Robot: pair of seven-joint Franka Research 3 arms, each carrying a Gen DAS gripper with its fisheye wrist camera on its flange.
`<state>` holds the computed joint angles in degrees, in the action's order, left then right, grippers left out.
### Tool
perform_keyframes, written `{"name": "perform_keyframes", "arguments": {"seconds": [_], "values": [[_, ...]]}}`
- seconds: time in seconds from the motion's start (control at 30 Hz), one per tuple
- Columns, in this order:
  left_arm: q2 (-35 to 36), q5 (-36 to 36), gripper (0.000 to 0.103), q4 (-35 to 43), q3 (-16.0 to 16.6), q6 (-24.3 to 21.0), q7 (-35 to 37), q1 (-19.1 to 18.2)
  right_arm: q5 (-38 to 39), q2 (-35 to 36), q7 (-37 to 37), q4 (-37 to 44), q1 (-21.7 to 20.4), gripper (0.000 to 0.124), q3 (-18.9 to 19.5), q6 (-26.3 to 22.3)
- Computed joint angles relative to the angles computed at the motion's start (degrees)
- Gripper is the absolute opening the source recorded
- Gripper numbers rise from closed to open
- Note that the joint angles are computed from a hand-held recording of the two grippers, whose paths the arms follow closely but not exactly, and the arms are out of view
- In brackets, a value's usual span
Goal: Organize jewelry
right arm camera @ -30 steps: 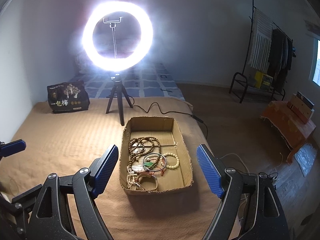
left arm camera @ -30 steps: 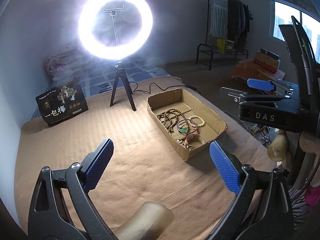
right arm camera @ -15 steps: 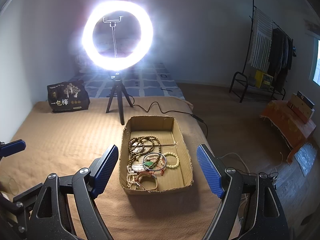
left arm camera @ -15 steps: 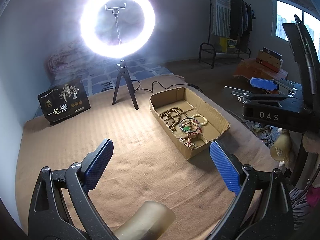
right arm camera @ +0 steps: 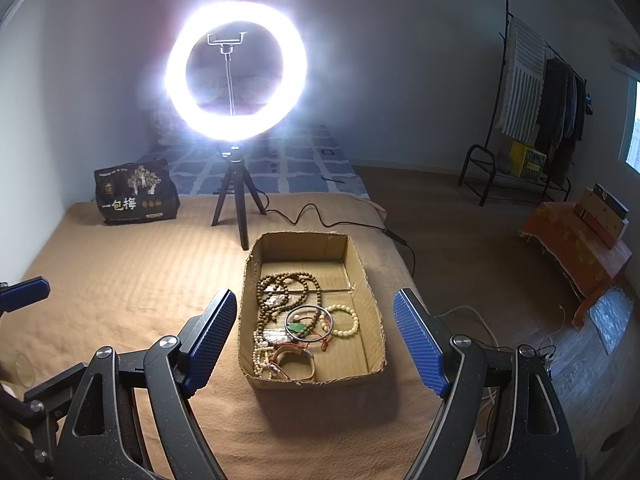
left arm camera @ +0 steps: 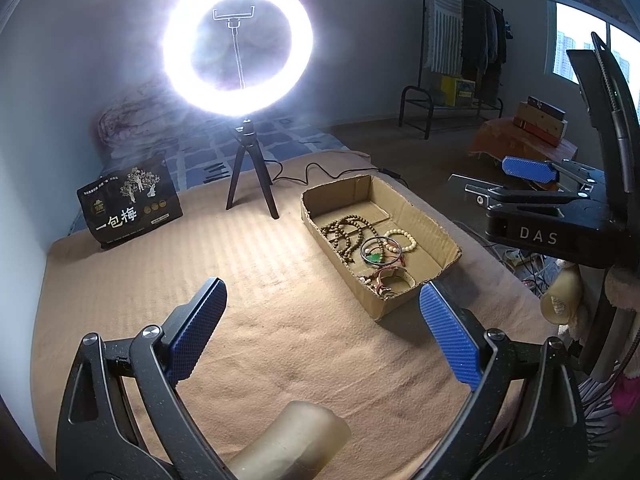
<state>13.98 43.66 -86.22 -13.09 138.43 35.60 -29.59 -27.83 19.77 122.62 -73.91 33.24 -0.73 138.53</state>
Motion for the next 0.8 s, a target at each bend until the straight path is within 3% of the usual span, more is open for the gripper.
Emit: {"name": "perform_keyframes", "arguments": {"seconds": [0.8], "values": [[-0.26,0.2,0.099,-0.04,0.07,-1.12,-1.29,-0.05,0.06,-0.1,-0.09,0.02,-0.06,0.081,-0.02,-0.17]]}}
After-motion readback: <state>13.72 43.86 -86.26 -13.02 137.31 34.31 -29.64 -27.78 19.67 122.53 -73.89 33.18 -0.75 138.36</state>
